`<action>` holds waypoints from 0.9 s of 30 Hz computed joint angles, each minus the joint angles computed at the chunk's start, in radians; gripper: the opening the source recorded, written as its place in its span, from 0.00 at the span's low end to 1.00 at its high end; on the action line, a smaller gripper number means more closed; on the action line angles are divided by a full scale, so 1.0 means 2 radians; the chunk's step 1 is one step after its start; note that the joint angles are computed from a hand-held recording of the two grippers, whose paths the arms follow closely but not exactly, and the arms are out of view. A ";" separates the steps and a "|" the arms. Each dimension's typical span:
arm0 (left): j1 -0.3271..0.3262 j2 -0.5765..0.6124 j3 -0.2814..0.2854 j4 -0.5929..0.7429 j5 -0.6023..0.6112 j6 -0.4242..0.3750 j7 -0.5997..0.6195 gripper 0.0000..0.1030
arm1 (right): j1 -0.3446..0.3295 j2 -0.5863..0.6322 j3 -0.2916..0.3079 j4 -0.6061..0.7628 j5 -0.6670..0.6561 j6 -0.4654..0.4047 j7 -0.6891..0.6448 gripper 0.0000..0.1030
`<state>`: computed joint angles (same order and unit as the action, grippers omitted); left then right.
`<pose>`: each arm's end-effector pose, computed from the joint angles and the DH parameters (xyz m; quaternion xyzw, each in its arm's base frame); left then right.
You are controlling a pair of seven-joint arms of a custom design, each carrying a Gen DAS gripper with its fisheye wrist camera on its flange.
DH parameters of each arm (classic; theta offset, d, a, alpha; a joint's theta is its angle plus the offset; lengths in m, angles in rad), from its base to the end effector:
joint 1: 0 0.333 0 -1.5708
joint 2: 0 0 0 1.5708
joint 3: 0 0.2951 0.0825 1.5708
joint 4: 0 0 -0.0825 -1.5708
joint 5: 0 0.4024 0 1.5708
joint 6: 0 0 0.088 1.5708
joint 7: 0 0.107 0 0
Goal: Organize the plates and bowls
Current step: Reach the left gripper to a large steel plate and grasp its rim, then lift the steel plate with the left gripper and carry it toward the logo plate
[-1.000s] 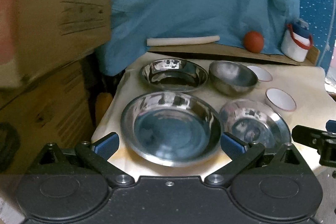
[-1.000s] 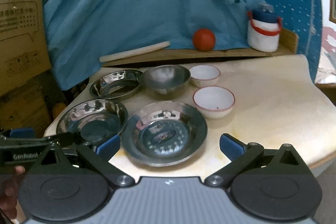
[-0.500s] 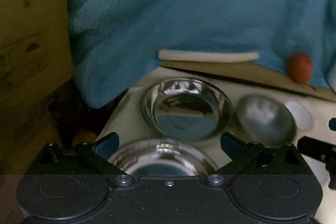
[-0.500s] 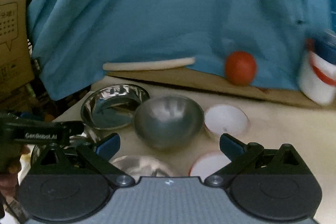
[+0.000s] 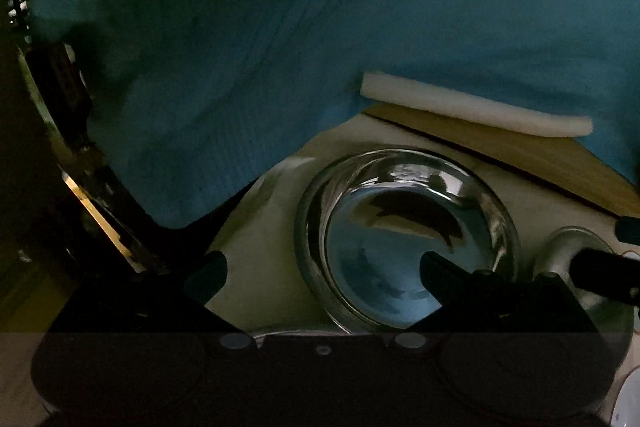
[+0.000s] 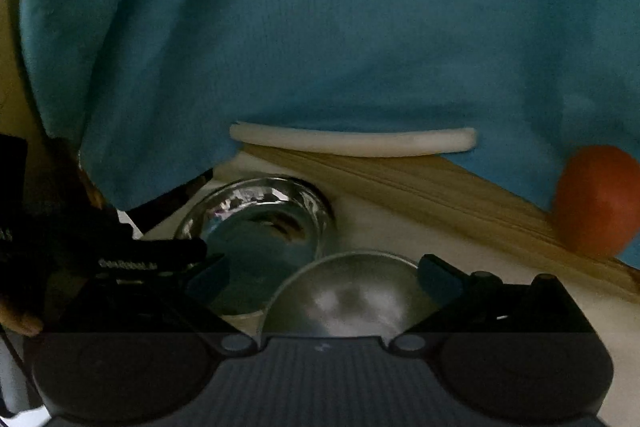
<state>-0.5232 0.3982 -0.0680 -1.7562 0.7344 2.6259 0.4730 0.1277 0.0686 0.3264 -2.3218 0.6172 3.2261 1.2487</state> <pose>0.5709 -0.3972 0.3606 -0.6549 0.6837 -0.2346 0.2203 0.5307 0.1955 0.3661 -0.6884 0.6049 -0.1715 0.3617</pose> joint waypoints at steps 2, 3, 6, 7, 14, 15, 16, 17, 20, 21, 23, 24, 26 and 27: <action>0.006 0.010 -0.004 0.010 -0.017 -0.001 0.011 0.96 | -0.018 0.017 0.017 0.024 0.024 -0.017 -0.026 0.95; 0.008 0.012 -0.004 0.012 -0.024 -0.002 0.017 0.95 | -0.025 0.022 0.025 0.033 0.041 -0.024 -0.045 0.95; 0.008 0.020 -0.001 0.018 -0.035 0.004 0.022 0.89 | -0.004 0.042 -0.006 0.056 0.003 -0.046 -0.024 0.89; 0.007 0.021 0.000 0.018 -0.039 0.007 0.023 0.88 | 0.000 0.047 -0.013 0.063 -0.012 -0.053 -0.016 0.87; 0.011 0.025 0.003 0.011 -0.070 0.034 0.039 0.67 | 0.019 0.084 -0.047 0.109 -0.119 -0.105 0.039 0.71; 0.011 0.024 0.003 0.009 -0.076 0.037 0.044 0.66 | 0.017 0.091 -0.046 0.118 -0.126 -0.117 0.041 0.71; 0.011 0.024 0.004 0.007 -0.080 0.041 0.047 0.65 | 0.012 0.097 -0.042 0.127 -0.127 -0.129 0.038 0.69; 0.008 0.022 0.006 0.005 -0.081 0.041 0.048 0.65 | 0.006 0.101 -0.036 0.132 -0.123 -0.136 0.032 0.66; 0.005 0.021 0.010 0.003 -0.084 0.044 0.049 0.57 | 0.008 0.111 -0.040 0.148 -0.133 -0.155 0.034 0.57; 0.004 0.020 0.011 0.001 -0.087 0.045 0.049 0.53 | 0.012 0.115 -0.044 0.153 -0.141 -0.161 0.039 0.55; 0.005 0.020 0.010 0.001 -0.092 0.045 0.053 0.49 | 0.018 0.118 -0.051 0.157 -0.154 -0.168 0.050 0.53; 0.005 0.020 0.010 0.001 -0.095 0.046 0.055 0.45 | 0.024 0.120 -0.058 0.160 -0.165 -0.171 0.060 0.52; 0.006 0.020 0.010 -0.001 -0.099 0.050 0.058 0.38 | 0.027 0.125 -0.060 0.164 -0.176 -0.172 0.070 0.43; 0.003 0.019 0.012 -0.002 -0.098 0.048 0.056 0.37 | 0.033 0.129 -0.066 0.167 -0.188 -0.171 0.082 0.40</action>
<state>-0.5163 0.4358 -0.0442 -1.7596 0.5378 2.7225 0.5852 0.1928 0.3257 0.1937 -1.9884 0.2412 2.8833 1.4124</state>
